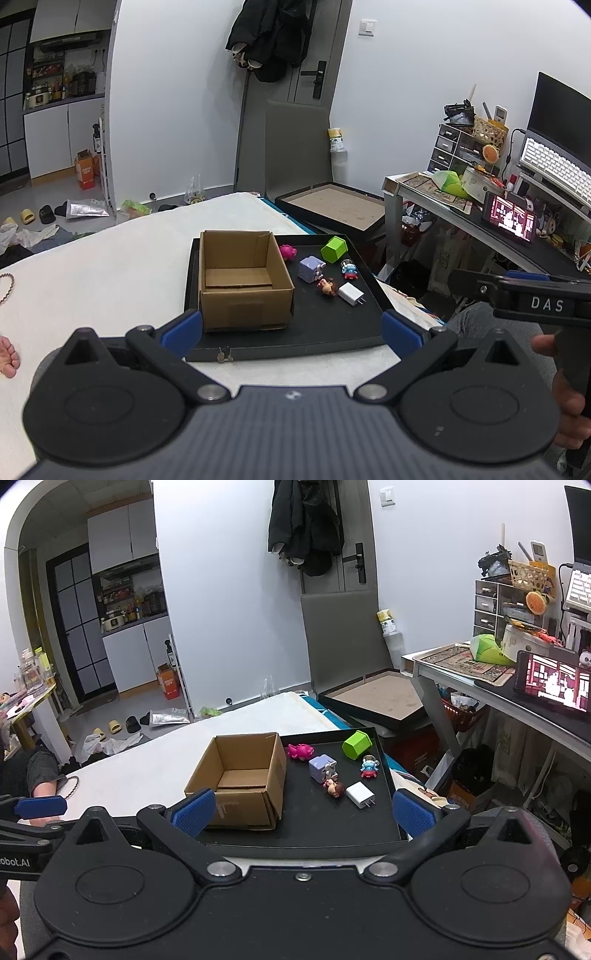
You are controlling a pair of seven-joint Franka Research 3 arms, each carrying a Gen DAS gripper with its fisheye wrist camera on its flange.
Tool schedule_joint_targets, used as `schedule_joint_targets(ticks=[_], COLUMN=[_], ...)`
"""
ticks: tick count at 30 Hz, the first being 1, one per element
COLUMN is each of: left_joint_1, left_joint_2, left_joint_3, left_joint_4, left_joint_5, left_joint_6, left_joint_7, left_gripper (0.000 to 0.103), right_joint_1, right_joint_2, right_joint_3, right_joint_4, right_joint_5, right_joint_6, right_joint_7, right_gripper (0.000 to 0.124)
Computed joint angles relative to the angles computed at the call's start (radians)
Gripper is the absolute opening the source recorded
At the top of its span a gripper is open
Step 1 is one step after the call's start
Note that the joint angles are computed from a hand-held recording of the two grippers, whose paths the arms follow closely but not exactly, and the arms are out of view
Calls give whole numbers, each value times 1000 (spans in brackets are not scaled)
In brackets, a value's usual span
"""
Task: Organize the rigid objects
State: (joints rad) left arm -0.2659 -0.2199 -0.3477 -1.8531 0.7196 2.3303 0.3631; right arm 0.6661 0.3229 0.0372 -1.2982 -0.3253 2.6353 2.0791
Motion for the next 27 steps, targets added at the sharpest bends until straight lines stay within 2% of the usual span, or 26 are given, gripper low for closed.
schedule_joint_targets(ticks=[27], left_joint_1=[2], left_joint_2=[-14], left_joint_3=[-5], left_joint_4=[-13], left_joint_5=[-3], left_joint_6=[1], left_joint_7=[1], left_gripper=[102], right_joint_1=[-2], right_joint_2=[-12], right_joint_3=[-1], right_joint_4=[-22], right_joint_5=[-23], right_joint_6=[9], right_joint_7=[26], right_gripper=[103])
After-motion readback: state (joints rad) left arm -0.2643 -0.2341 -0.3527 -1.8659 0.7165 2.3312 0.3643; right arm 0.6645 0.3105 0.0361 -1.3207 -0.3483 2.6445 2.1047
